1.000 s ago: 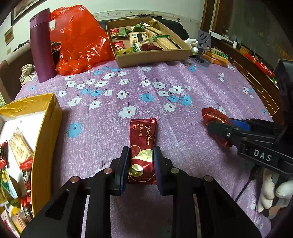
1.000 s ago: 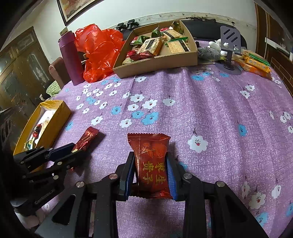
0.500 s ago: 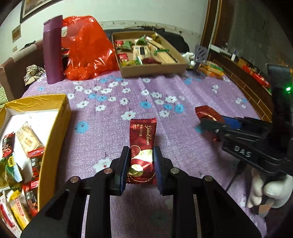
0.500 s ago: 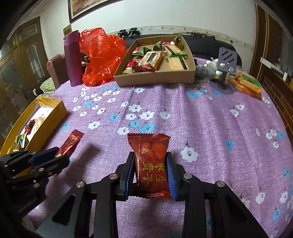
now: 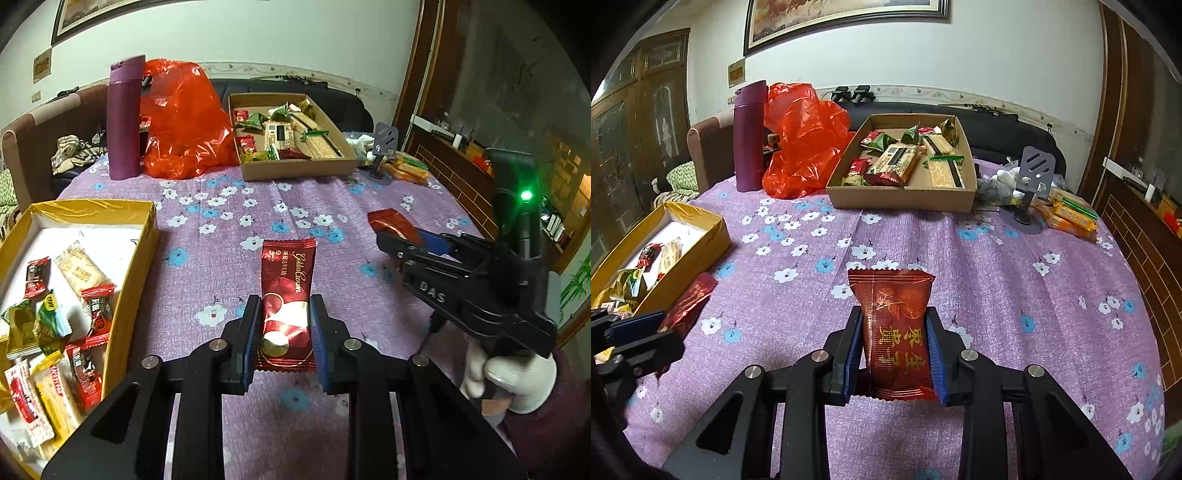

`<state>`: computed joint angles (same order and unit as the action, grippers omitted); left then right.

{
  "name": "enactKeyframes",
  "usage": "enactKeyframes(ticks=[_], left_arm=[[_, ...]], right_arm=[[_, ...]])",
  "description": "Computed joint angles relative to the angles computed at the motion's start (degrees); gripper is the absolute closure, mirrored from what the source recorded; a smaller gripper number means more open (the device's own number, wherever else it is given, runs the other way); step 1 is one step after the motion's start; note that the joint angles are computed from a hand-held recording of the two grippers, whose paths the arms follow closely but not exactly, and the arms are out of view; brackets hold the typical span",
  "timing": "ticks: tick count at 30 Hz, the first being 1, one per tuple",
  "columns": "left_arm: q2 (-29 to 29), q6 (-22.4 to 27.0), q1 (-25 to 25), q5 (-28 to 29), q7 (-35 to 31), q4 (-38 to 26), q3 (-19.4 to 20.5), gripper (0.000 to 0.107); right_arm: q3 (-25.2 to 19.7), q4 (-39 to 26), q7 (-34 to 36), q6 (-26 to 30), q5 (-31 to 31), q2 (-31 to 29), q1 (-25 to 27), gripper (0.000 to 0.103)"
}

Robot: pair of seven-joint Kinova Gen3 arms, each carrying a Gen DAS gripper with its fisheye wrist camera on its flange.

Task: Organize snacks
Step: 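Carry the chocolate bar and red pack over the white tray and open both grippers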

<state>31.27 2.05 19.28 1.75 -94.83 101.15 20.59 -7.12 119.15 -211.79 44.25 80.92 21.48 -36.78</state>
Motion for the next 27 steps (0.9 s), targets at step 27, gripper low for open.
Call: enactKeyframes(ticks=[27], left_arm=[[-3.0, -3.4, -3.2, -2.8, 2.4, 4.4, 3.7, 0.085]], right_arm=[[-0.9, -0.4, -1.2, 8.0, 0.7, 1.3, -3.0, 0.070]])
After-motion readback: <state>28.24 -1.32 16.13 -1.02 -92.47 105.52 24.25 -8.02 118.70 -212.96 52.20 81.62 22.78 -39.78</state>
